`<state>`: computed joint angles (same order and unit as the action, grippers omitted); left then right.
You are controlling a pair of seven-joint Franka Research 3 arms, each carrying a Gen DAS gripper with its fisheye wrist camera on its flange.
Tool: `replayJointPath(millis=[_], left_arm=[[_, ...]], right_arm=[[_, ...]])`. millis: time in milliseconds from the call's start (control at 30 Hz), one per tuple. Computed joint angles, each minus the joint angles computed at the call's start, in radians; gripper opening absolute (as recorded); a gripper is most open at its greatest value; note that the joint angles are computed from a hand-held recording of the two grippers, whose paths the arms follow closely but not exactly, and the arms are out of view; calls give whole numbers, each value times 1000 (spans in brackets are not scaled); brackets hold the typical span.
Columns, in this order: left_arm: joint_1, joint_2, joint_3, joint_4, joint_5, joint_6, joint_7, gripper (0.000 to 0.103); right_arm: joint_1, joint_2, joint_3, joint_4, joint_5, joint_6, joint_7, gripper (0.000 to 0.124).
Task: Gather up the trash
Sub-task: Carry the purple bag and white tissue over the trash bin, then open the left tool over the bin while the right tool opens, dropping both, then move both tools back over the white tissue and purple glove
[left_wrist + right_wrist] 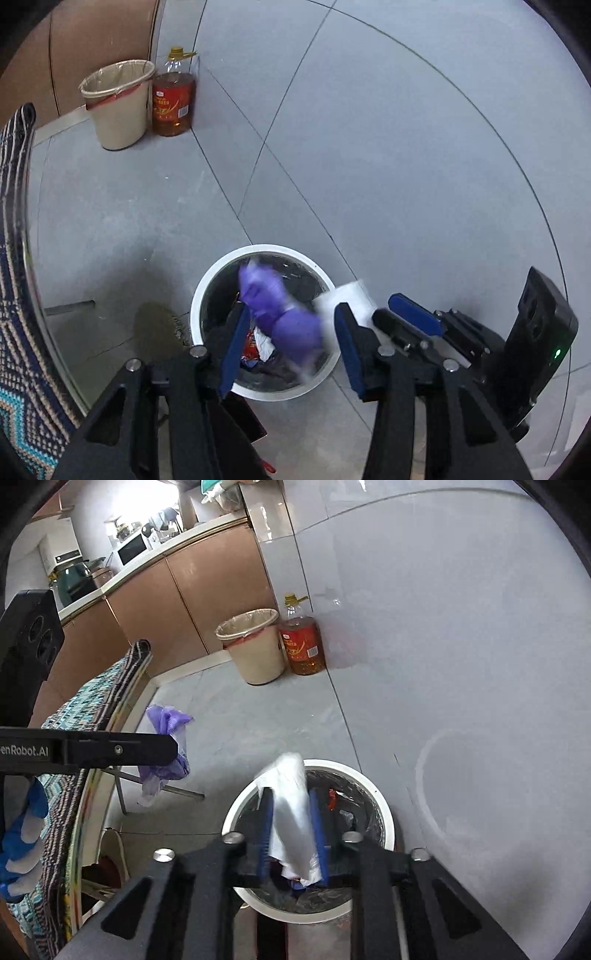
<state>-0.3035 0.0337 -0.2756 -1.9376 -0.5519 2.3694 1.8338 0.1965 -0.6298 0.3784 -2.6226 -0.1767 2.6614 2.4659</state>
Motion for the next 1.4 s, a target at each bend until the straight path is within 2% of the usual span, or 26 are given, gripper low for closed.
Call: replayJointPath(millis=[233, 500, 833, 1133, 1400], left_arm=[[4, -13, 1, -10, -48, -2, 31, 49], [-8, -138, 40, -112, -63, 37, 78, 49], [-74, -411, 144, -349, -54, 205, 141, 49], [-93, -658, 248, -548, 97, 319, 94, 49], [-33, -864, 314, -667, 275, 361, 32, 49]], right_arm=[[9, -19, 1, -3, 0, -30, 8, 32], [8, -46, 20, 22, -10, -62, 31, 37], [21, -72, 83, 111, -50, -122, 67, 43], [26, -29, 157, 248, -123, -152, 100, 46], [27, 74, 223, 412, -226, -175, 128, 50]])
